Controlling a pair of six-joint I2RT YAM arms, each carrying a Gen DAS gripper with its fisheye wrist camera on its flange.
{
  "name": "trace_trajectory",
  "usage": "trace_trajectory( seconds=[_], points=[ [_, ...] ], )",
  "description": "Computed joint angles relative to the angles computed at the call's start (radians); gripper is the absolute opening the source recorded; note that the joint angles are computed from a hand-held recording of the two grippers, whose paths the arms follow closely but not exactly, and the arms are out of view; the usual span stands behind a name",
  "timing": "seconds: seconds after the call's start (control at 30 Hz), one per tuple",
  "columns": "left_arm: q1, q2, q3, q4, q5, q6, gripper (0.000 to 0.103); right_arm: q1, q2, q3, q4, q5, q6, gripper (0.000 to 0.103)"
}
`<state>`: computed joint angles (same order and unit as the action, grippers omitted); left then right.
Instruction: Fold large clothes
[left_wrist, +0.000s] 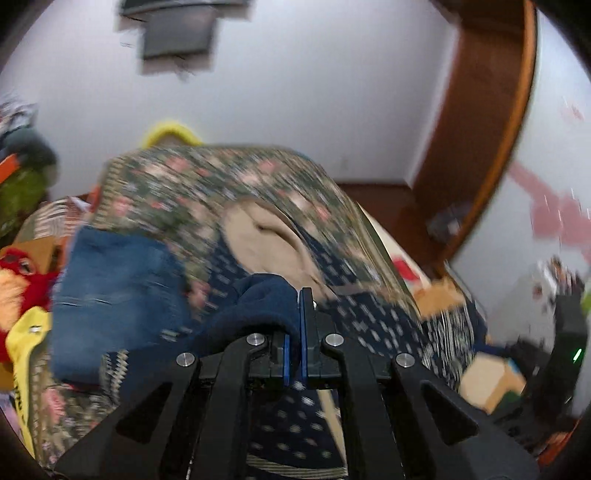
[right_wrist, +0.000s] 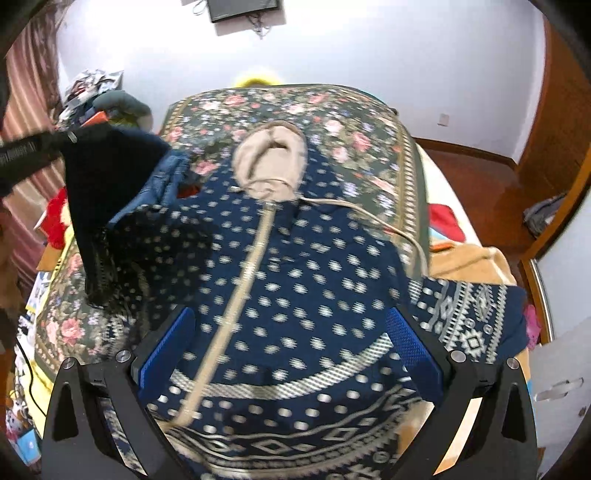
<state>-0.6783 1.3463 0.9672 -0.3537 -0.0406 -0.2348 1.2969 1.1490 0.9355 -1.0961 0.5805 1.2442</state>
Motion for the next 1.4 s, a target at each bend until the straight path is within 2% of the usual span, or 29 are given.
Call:
trace_trajectory(
  seconds=[0.1,0.3,0.37,0.43,0.5,0.57,0.7,0.77,0.83,0.9,0.97,1.17,1.3,1.4],
  points=[
    [-0.133,0.141,0.027,0.009,-0.052,-0.024,0.003,-0.006,-0.053,-0.045,-0.021,-0.015,0.029,0.103],
    [-0.228,0.381,0.084,-0.027,-0.003,-0.044,0.003,0.001,-0.136,-0.111,-0.065,-0.046,0.103,0.103],
    [-0.241,0.42,0.091,-0.038,0.016,-0.031,0.007,0.009,-0.147,-0.123,-0.076,-0.053,0.124,0.103],
    [-0.264,0.417,0.077,-0.045,0.023,-0.028,0.014,0.02,-0.149,-0.128,-0.087,-0.057,0.141,0.103],
    [-0.285,0.392,0.06,-0.054,0.026,-0.025,0.035,0.023,-0.143,-0.125,-0.089,-0.06,0.146,0.103],
    [-0.3,0.332,0.019,-0.053,0.021,-0.025,0.052,0.03,-0.128,-0.114,-0.096,-0.063,0.153,0.103],
    [-0.282,0.185,-0.041,-0.102,0.013,-0.011,0.064,0.057,-0.08,-0.063,-0.113,-0.048,0.151,0.103],
    [-0.263,0.103,-0.079,-0.122,-0.021,-0.004,0.066,0.063,-0.046,-0.032,-0.118,-0.042,0.135,0.103],
    [-0.228,-0.006,-0.132,-0.142,-0.069,0.03,0.071,0.06,0.0,0.005,-0.113,-0.043,0.1,0.103],
    [-0.172,-0.113,-0.188,-0.168,-0.126,0.046,0.082,0.054,0.044,0.034,-0.096,-0.049,0.059,0.103],
    [-0.097,-0.207,-0.243,-0.185,-0.144,0.065,0.083,0.047,0.09,0.057,-0.071,-0.059,0.014,0.103],
    [0.314,-0.407,-0.399,-0.232,-0.025,0.218,0.084,0.033,0.268,0.139,-0.001,-0.056,-0.114,0.103],
    [0.578,-0.421,-0.502,-0.209,0.104,0.328,0.084,0.005,0.377,0.183,0.062,-0.064,-0.213,0.101],
    [0.727,-0.364,-0.573,-0.156,0.178,0.402,0.084,-0.021,0.457,0.21,0.114,-0.087,-0.285,0.101]
  ],
)
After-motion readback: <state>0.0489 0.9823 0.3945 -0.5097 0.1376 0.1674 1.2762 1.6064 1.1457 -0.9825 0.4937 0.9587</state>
